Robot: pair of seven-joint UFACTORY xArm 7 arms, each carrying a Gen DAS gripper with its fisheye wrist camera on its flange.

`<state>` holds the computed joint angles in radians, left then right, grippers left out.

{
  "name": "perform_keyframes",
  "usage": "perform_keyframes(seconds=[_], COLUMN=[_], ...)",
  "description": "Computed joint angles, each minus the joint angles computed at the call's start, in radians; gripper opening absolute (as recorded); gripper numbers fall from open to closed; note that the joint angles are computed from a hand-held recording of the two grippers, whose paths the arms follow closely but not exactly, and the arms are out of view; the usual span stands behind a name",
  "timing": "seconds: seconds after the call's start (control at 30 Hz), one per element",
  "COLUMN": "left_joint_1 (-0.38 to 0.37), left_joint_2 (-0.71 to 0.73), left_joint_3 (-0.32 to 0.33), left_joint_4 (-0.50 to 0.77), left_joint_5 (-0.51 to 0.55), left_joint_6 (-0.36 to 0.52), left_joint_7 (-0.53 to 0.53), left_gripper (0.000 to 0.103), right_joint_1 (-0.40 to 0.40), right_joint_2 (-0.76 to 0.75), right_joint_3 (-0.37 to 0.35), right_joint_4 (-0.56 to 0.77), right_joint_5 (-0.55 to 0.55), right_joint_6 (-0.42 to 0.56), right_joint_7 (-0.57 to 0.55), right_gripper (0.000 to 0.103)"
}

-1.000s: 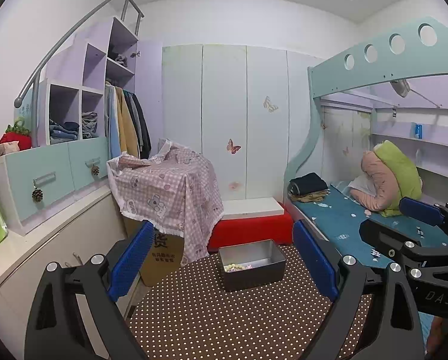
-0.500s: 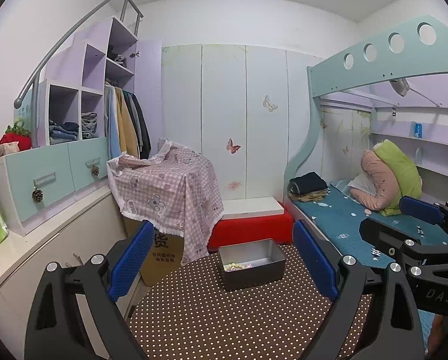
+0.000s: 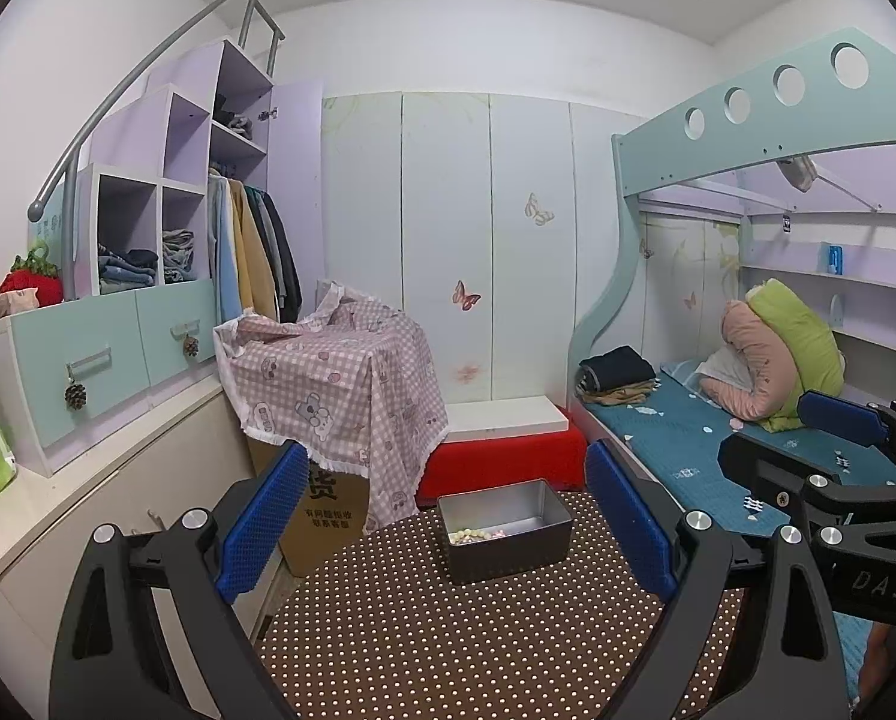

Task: Organize jewelry

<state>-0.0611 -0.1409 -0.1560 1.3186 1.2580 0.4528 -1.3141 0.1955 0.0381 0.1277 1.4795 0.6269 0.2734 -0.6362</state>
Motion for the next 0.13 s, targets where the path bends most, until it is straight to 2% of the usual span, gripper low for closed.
perform_keyframes(seconds=[0.13], left_joint_1=[0.000], left_joint_2=[0.000], left_joint_3=[0.002], left_joint_4=[0.000], left_joint_5=[-0.009], left_joint_6=[-0.003], left_joint_7=[0.009], left_gripper=[0.091], right_joint_1=[-0.001], right_joint_2=[-0.001], right_joint_3=[0.000], right_joint_4=[-0.004], right_joint_5=[0.004], right_joint_6=[-0.001], right_joint_7=[-0.004], right_gripper=[0.080])
